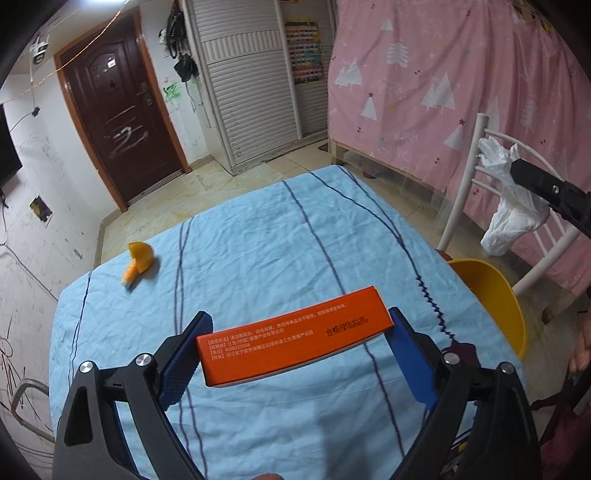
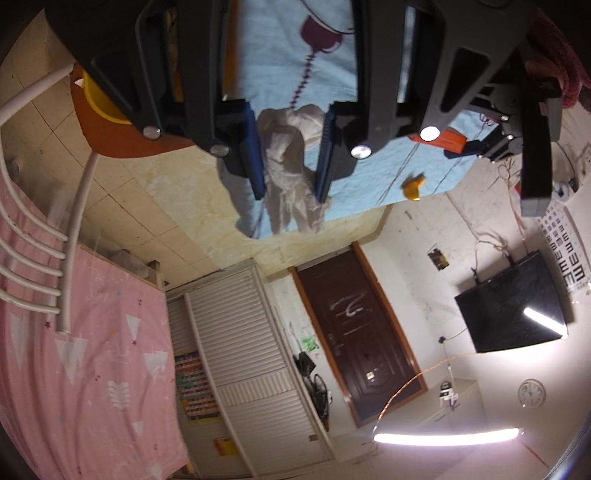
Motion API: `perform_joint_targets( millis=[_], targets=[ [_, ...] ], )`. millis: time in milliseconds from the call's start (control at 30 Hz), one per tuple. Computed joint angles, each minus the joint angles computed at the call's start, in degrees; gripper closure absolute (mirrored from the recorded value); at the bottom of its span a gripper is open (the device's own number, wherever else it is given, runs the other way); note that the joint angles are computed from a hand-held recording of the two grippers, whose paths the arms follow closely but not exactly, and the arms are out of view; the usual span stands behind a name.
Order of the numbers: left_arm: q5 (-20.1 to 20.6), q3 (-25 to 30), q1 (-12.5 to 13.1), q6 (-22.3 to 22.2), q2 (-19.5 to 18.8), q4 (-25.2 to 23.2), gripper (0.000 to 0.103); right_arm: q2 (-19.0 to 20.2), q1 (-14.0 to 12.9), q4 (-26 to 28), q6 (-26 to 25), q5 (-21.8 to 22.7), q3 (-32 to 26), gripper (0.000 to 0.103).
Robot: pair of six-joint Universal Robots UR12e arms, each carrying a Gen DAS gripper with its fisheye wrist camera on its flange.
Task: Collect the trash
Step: 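Carry the orange box and white cloth to the yellow bin and open both tools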
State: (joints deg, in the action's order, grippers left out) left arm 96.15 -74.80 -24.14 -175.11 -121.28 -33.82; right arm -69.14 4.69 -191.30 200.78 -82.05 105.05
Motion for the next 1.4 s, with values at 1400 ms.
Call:
perform_joint_targets(
  millis=[1400],
  targets=[
    [-5.7,16.6,-7.9,9.0,-10.4,-12.0,0.015,-2.7,-5.3,-5.1,5.9,-2.7,7.9,0.048]
  ],
)
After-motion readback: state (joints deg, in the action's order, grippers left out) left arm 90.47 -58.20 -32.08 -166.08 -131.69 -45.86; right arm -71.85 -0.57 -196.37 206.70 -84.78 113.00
